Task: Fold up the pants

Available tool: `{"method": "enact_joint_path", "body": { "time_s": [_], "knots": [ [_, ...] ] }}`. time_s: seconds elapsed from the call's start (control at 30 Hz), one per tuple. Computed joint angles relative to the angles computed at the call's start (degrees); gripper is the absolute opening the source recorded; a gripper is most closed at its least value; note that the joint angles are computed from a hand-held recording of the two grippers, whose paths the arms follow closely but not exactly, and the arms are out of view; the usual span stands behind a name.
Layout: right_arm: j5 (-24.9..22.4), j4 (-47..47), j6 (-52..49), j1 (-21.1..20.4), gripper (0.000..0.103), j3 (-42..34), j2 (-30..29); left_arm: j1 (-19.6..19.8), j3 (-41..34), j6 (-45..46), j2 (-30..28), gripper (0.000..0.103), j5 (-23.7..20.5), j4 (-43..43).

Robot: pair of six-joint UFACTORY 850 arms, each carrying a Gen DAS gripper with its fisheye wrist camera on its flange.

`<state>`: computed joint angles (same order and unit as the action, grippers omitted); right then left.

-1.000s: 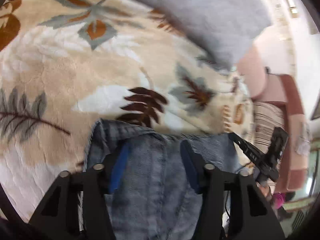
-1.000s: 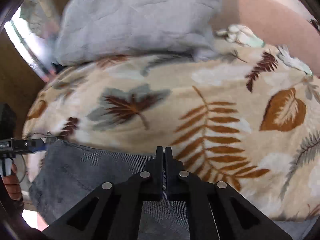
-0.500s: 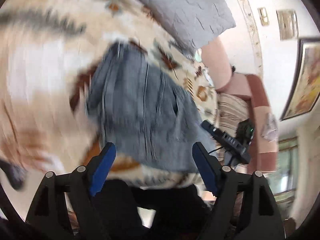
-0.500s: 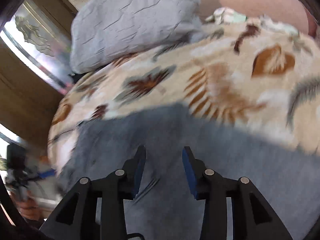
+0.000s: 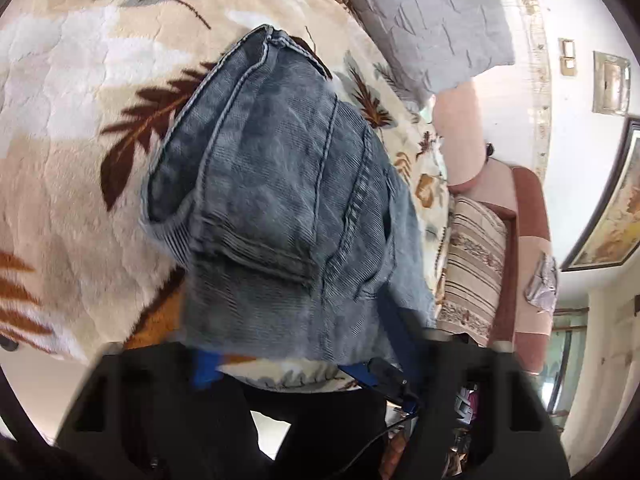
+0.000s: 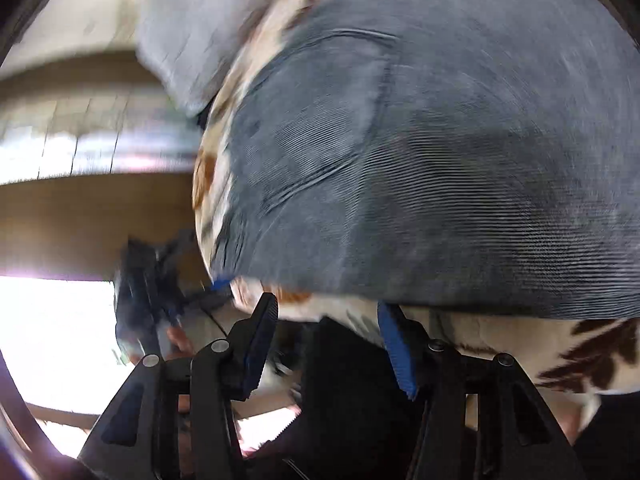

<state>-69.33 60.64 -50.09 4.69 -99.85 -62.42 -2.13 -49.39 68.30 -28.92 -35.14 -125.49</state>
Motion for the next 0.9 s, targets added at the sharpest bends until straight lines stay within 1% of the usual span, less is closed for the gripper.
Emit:
{"method": "enact_joint_path", "body": {
  "time_s": [0.03, 0.07, 0.1, 0.13, 0.17, 0.23, 0.3, 0.37, 0.4, 0.43, 0.47, 0.53, 0.57, 0.6, 0.67, 0.73, 0.77, 0.83, 0.9],
  "knots": [
    [-0.2, 1.9, 1.4, -0.1, 0.035, 0.1, -0.4, 0.3, -0.8, -1.1, -0.1, 0.018, 1.2, 2.0],
    [-0.3, 3.8, 1.5, -0.1, 0.007, 0.1, -0.6, 1.1, -1.6, -2.2, -0.2, 0.018, 0.7, 4.3],
    [0.4, 4.3, 1.3, 0.3, 0.006, -0.1, -0.2, 1.9, -2.3, -2.7, 0.2, 0.017, 0.1, 5.3],
    [1.2, 5.4, 0.4, 0.5, 0.006, 0.3, 0.6, 2.1, -2.2, -1.6, 1.1, 0.014, 1.2, 4.8],
    [1.8, 7.7, -1.2, 0.7, 0.006, 1.2, 1.7, 2.0, -2.1, 1.7, 2.7, 0.011, 3.3, 2.7],
    [1.9, 11.8, -5.5, 0.9, 0.006, 2.3, 3.9, 1.9, -1.5, 6.6, 4.9, 0.01, 5.2, -0.5],
    [1.6, 11.6, -6.4, 1.2, 0.007, 2.2, 4.3, 1.9, -0.8, 8.6, 5.6, 0.01, 6.3, -1.6],
    [2.8, 9.1, -5.3, 1.8, 0.007, 2.3, 3.8, 1.8, -1.3, 5.5, 3.8, 0.01, 8.8, 0.9],
    [3.6, 7.1, -3.4, 2.2, 0.008, 2.1, 3.0, 2.2, -1.7, 0.8, 2.0, 0.01, 9.4, 4.8],
    [3.8, 5.4, -1.4, 2.5, 0.009, 1.6, 2.1, 2.6, -2.2, -2.5, 0.4, 0.01, 9.3, 7.5],
    [4.5, 3.6, 0.0, 2.9, 0.01, 1.7, 1.4, 3.2, -2.3, -4.1, -1.3, 0.01, 8.1, 8.1],
    [4.6, 3.3, -0.2, 3.1, 0.01, 2.2, 1.2, 4.3, -0.2, -1.2, -1.6, 0.01, 3.6, 3.3],
    [4.6, 3.4, -0.6, 3.1, 0.011, 2.5, 1.5, 4.6, 0.7, -0.1, -1.2, 0.01, 2.4, 1.5],
    [4.2, 2.9, -0.7, 3.0, 0.013, 2.3, 1.7, 4.5, 1.2, 0.8, -0.5, 0.012, 2.8, 0.6],
    [4.2, 1.8, -0.8, 2.9, 0.018, 2.2, 2.5, 4.1, 2.4, 3.4, 1.3, 0.024, 3.4, -0.5],
    [4.5, 0.7, -1.7, 1.7, 0.022, 2.7, 3.7, 3.9, 4.2, 6.1, 3.1, 0.045, 2.4, -2.2],
    [5.0, 0.5, -2.3, 0.8, 0.025, 3.3, 4.5, 3.6, 5.7, 8.1, 4.5, 0.049, 1.7, -3.6],
    [7.2, 1.6, -3.4, -1.2, 0.029, 4.6, 5.6, 3.1, 7.4, 10.3, 6.4, 0.061, 1.2, -4.9],
    [11.5, 3.3, -3.8, -4.3, 0.031, 6.1, 7.1, 1.8, 8.8, 12.0, 8.0, 0.068, 0.6, -6.1]
  ]
}}
